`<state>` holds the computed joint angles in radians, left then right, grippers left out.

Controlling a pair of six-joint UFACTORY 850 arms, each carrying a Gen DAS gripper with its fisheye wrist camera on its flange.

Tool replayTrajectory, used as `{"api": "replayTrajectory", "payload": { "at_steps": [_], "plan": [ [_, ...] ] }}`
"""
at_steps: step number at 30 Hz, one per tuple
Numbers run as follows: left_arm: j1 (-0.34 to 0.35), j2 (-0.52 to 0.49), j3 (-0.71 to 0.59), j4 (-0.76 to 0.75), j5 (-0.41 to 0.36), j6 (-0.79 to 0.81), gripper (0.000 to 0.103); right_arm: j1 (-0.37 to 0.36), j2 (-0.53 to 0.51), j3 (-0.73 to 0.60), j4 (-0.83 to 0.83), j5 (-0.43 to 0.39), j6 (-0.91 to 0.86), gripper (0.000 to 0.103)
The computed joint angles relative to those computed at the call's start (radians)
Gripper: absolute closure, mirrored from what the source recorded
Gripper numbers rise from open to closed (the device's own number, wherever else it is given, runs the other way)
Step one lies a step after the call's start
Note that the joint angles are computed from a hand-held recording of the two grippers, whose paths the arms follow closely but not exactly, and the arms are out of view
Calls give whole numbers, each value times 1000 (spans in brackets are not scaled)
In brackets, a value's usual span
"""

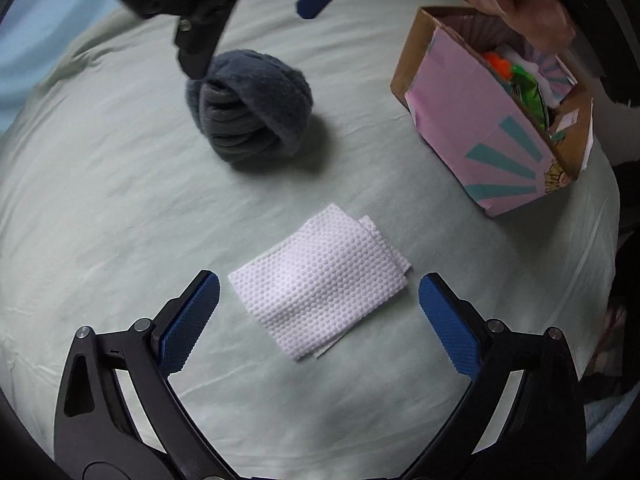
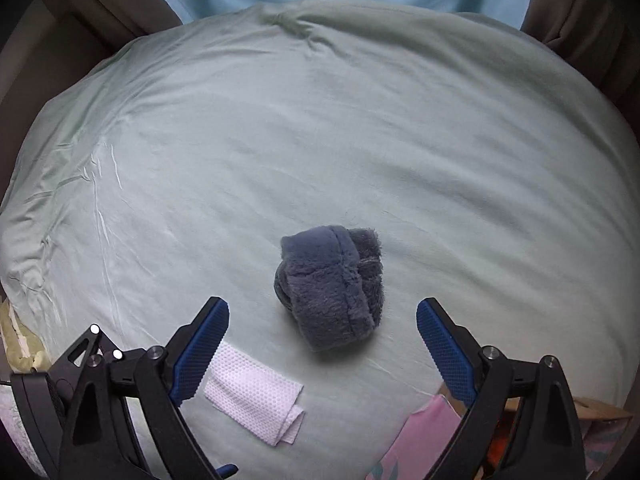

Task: Organize soft objects
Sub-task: 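Grasp the white wipe with the left tool while the right tool grasps the grey sock ball, then carry the white wipe with the left tool while the right tool carries the grey sock ball to the box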

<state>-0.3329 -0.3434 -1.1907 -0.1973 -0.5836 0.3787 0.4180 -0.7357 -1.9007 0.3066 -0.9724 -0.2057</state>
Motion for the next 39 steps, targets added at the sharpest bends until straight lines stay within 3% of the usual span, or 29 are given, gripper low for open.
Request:
{"api": "replayTrajectory", "payload": {
  "at_steps": [2, 6, 16, 17, 20, 22, 25, 31, 39],
  "plan": [
    [-9, -27, -3, -8, 4, 31, 10, -1, -40, -36, 7, -27, -19, 9],
    [-26, -85, -24, 36, -16, 27, 28, 1, -113, -111, -5, -80, -34, 9],
    [-46, -115, -46, 66, -15, 81, 29, 5, -206, -210, -3, -151, -60, 9],
    [-48, -116, -48, 68, -17, 79, 30, 4, -211, -215, 1, -155, -66, 12],
    [-51, -119, -56, 56, -34, 89, 44, 2, -231, -232, 51, -188, -99, 35],
    [-54, -114, -59, 41, -41, 96, 64, 7, -218, -215, 39, -169, -108, 37],
    [-49, -114, -73, 26, -60, 96, 76, 11, -193, -185, 32, -142, -119, 42],
    [-43, -86, -59, 24, -77, 47, 86, 2, -142, -128, 42, -103, -96, 44],
    [-36, 1, -46, 111, -100, -61, 86, -3, -33, -61, 45, -68, -39, 44]
  ]
}}
